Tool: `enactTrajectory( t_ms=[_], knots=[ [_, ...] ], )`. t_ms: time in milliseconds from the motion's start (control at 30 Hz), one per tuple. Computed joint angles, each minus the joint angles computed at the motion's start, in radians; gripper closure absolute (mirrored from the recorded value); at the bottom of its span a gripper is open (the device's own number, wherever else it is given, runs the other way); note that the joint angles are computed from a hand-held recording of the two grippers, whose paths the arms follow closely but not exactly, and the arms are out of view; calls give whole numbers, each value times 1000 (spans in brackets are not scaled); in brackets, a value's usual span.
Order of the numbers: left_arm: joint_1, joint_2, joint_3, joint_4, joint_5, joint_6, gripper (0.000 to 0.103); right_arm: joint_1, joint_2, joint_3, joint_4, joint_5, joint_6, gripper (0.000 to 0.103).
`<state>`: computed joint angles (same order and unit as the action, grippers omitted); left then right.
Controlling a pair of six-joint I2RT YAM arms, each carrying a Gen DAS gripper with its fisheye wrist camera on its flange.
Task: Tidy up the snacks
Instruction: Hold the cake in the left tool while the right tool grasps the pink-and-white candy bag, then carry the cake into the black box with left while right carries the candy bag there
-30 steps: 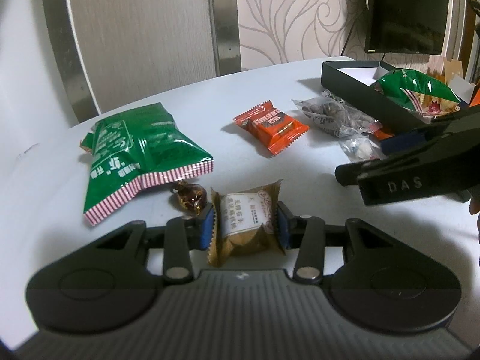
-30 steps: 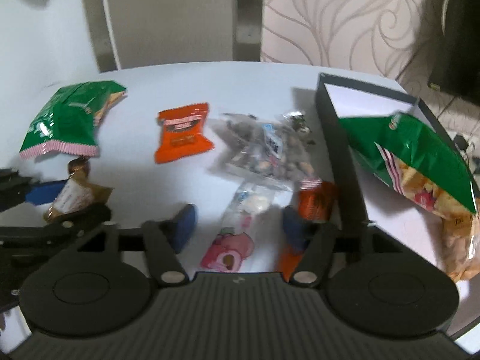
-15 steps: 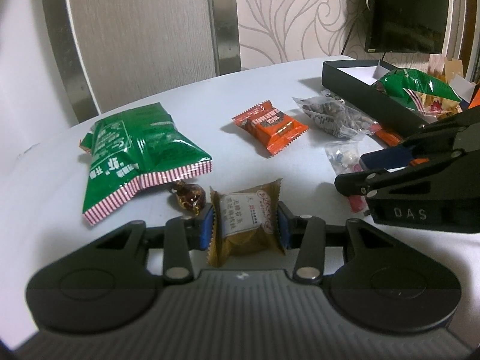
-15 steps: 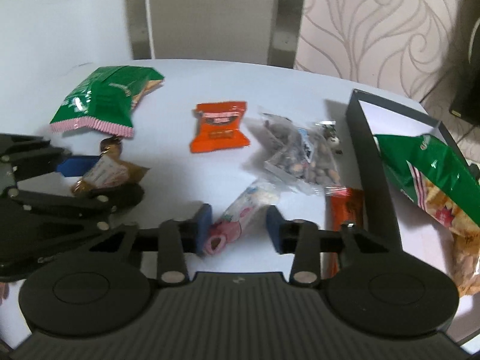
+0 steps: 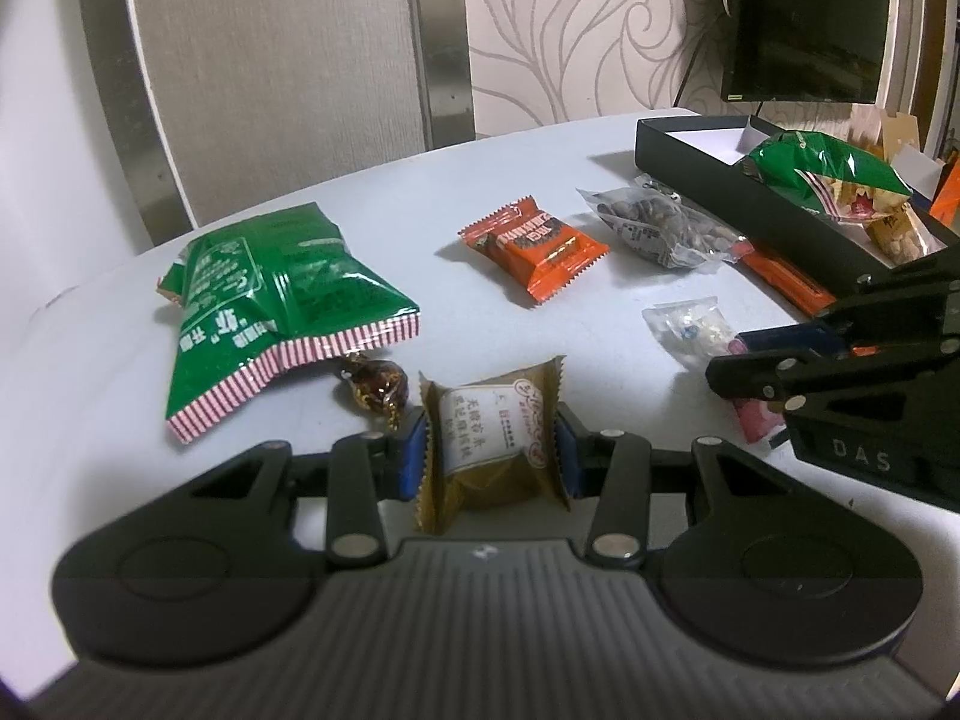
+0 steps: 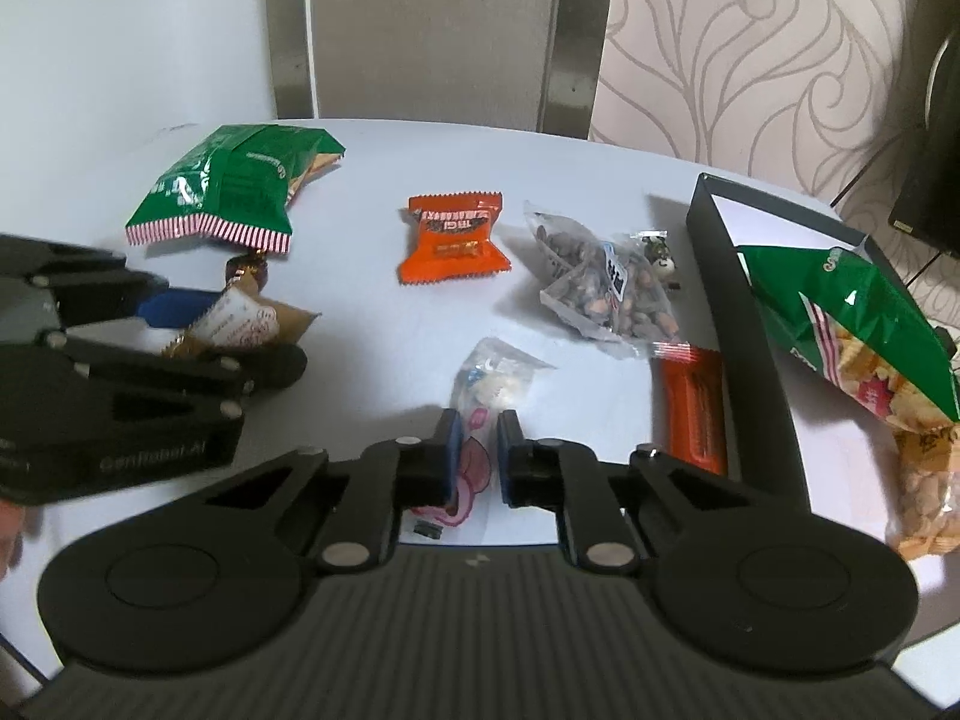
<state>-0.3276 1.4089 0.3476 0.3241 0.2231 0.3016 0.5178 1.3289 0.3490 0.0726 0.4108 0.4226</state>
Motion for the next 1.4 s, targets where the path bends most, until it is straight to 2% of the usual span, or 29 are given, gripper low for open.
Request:
enactTrajectory(
  t_ms=[400,533,733,1000,1200,1400],
  knots=[
    [5,-13,2,-9,10,28,64,43,-94,10,-113,54,77,90],
    [8,-58,6,-37,32,26,64,77,-144,13,-168,93,109,90],
    [-26,-126,27,-87,65,2,64,134,-281,21,-298,180,161,90],
    [-160,-103,112,-107,48,-51,64,148,-490,29,-538,293,224,90],
    [-304,-48,172,-80,-15,-103,64,73,-703,11,-738,323,217,90],
    [-432,22,239,-56,-74,-128,64,-149,-888,-45,-793,213,79,90]
  ],
)
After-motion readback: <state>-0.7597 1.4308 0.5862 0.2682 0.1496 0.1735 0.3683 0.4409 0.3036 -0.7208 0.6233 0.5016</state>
